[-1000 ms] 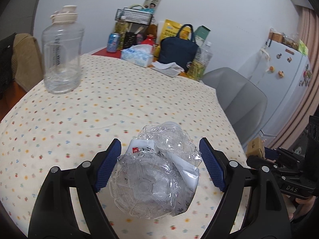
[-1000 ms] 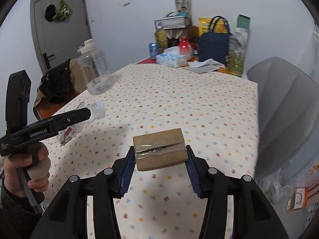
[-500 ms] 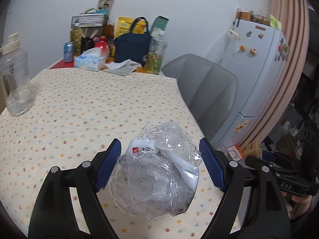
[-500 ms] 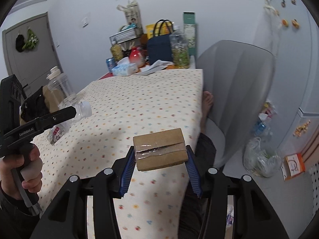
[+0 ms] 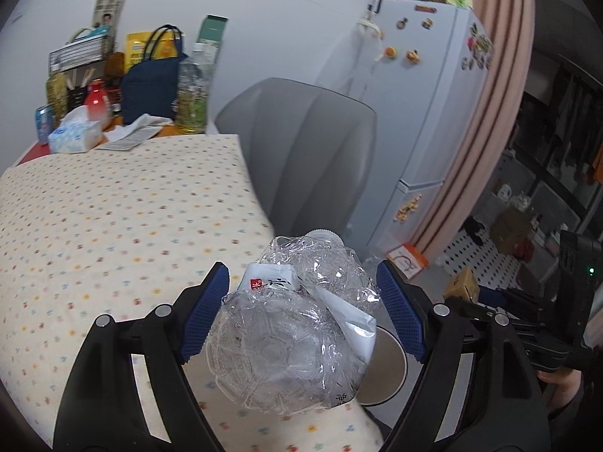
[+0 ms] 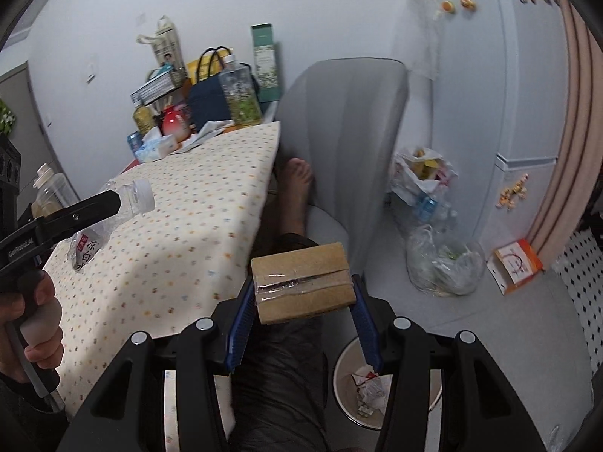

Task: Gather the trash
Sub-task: 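Carry the plastic wrap in the left tool and box in the right tool to the bin, then open the right tool over the bin while the left tool releases the plastic wrap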

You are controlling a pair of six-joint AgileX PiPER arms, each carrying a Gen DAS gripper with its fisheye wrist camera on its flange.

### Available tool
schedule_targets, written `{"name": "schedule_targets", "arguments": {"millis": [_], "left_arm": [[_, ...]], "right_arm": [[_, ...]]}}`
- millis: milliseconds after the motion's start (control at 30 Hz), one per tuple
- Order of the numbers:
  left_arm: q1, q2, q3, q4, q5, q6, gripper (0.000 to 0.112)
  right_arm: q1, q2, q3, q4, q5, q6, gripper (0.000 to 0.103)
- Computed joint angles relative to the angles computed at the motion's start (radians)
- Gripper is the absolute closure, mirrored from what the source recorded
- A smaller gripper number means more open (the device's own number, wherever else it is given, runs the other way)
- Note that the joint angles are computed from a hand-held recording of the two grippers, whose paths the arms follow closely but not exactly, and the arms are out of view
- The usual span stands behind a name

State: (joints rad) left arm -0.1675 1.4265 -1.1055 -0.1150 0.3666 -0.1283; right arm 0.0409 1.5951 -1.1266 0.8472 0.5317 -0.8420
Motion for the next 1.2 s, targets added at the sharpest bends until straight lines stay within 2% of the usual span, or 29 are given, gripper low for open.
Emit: {"name": "schedule_targets", "arguments": {"millis": [133,200,233,367,533,933,967,1033,1100,1200], "left_arm": [[-0.073,0.067,-0.065,0.077,0.015,-0.075,0.032],[-0.100,0.093,-0.093,0.104,0.022,-0.102,0.032],[-0.116,0.105,-0.108,0.123,0.028,-0.121,0.032],[-0.174,0.160,-0.167,0.179,0.052,-0.167,0.032],[-0.228,0.227,-0.238,0.200,0.083,-0.181,0.032],[-0.333,0.405,-0.441,0.152,0.169,-0.140,0.031],[-0.341,0.425,-0.467,0.141,0.180,-0.132,0.030],[-0.359,0.451,-0.502,0.174,0.199,-0.158,0.017],[-0.381,0.448,-0.489,0.298,0.178,-0.275,0.015],[-0.372,0.434,-0.475,0.297,0.181,-0.301,0.015]], "right_arm": [[-0.056,0.023,0.013,0.018,-0.022,-0.024,0.051],[-0.082,0.041,0.016,0.003,-0.058,0.004,0.017],[-0.097,0.044,0.029,0.028,-0.082,-0.015,0.014],[-0.173,0.076,0.026,0.127,-0.037,-0.106,0.013],[-0.239,0.085,0.049,0.176,-0.018,-0.169,0.012],[-0.392,0.065,0.098,0.256,0.029,-0.292,0.012],[-0.404,0.065,0.098,0.257,0.034,-0.294,0.012],[-0.428,0.065,0.099,0.258,0.041,-0.298,0.012],[-0.453,0.066,0.102,0.262,0.051,-0.310,0.012],[-0.468,0.068,0.106,0.266,0.057,-0.325,0.012]]}}
